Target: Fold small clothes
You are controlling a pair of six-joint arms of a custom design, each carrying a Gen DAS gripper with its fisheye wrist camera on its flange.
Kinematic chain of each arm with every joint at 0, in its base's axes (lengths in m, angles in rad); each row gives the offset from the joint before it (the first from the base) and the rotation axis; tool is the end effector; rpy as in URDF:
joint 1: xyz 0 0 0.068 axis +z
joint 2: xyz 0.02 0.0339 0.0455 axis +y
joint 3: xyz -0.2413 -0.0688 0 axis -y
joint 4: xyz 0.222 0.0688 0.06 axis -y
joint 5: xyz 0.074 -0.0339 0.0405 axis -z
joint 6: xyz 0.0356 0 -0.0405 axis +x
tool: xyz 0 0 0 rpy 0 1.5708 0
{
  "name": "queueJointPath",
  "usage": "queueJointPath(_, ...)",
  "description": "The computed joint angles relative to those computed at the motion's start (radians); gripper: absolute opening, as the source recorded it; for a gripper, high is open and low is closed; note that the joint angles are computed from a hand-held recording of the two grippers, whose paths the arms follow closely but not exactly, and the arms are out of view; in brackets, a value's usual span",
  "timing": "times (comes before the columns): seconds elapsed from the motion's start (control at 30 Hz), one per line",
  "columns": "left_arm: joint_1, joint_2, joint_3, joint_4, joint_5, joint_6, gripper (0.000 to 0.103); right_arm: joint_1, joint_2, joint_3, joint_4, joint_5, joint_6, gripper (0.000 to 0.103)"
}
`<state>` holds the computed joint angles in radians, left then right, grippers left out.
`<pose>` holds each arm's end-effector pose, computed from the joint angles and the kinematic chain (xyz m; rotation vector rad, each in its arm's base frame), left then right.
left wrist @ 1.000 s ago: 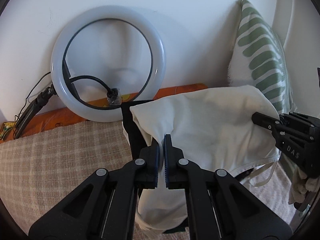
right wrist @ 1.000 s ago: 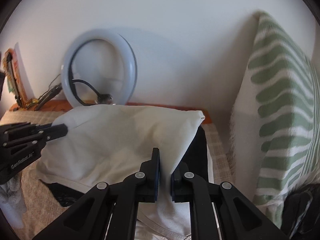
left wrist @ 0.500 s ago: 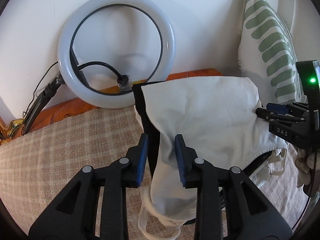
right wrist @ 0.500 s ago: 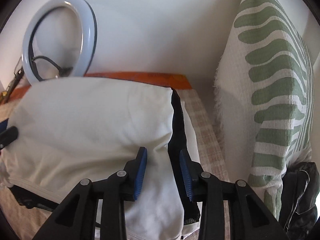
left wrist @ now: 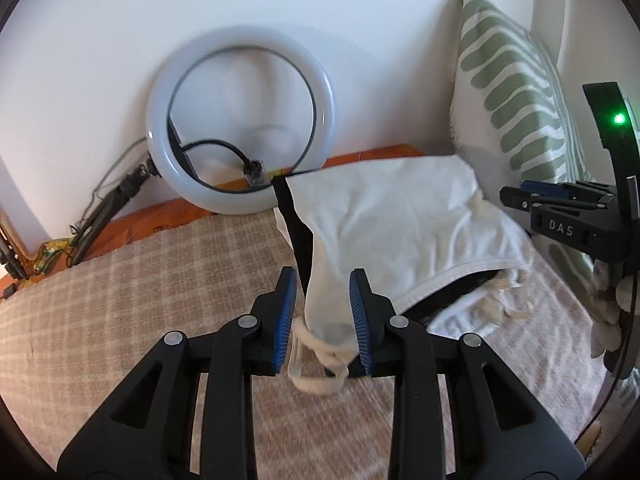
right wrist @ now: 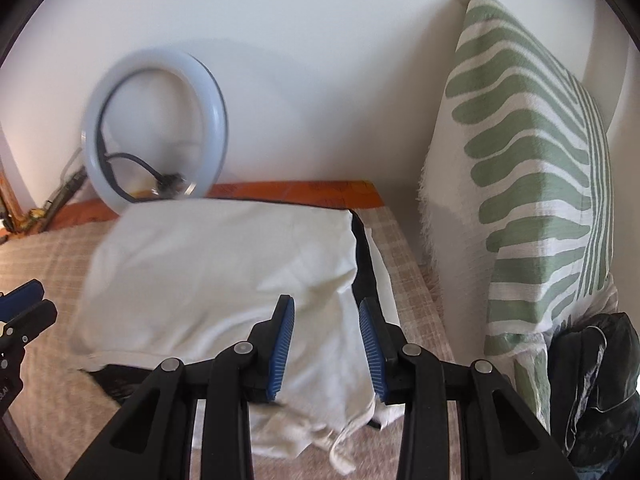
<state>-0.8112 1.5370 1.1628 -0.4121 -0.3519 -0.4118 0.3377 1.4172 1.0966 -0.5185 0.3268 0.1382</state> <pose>0.2267 -0.2209 0.2533 0.2905 2.2883 -0.2115 0.2724 0.0835 0.2588 -0.0865 2.3572 -0.1646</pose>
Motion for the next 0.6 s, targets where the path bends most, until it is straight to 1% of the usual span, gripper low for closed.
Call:
queueJointPath(0.2,-0.056,-0.195,-0.048,-0.099,-0.054,-0.019,0.028,0.132,-0.132,0.03,-0.143,0.088,0.092,0.035)
queueJointPath(0.3,-0.091,-0.309,-0.074,-0.165,-0.083,-0.04,0.028,0.229,-0.201,0.054,-0.236,0.15,0.173,0.035)
queueJointPath(0.33,-0.107,-0.349,-0.081,-0.192,-0.097,-0.049,0.028,0.274,-0.224,0.064,-0.275,0.178,0.211,0.038)
queueJointPath(0.37,-0.12,-0.382,-0.085,-0.216,-0.108,-0.055,0.028,0.309,-0.243,0.069,-0.305,0.202,0.24,0.04)
queueJointPath(0.4,-0.142,-0.42,-0.09,-0.245,-0.126,-0.065,0.034,0.35,-0.257,0.073,-0.336,0.234,0.271,0.041)
queueJointPath(0.43,-0.166,-0.456,-0.096,-0.272,-0.146,-0.076,0.041,0.42,-0.27,0.088,-0.393,0.294,0.33,0.043)
queueJointPath(0.53,-0.27,-0.561,-0.102,-0.377,-0.235,-0.126,0.043,0.581,-0.309,0.101,-0.508,0.379,0.492,0.047)
queueJointPath(0.6,-0.348,-0.614,-0.1,-0.453,-0.293,-0.173,0.043,0.695,-0.297,0.124,-0.599,0.455,0.614,0.051)
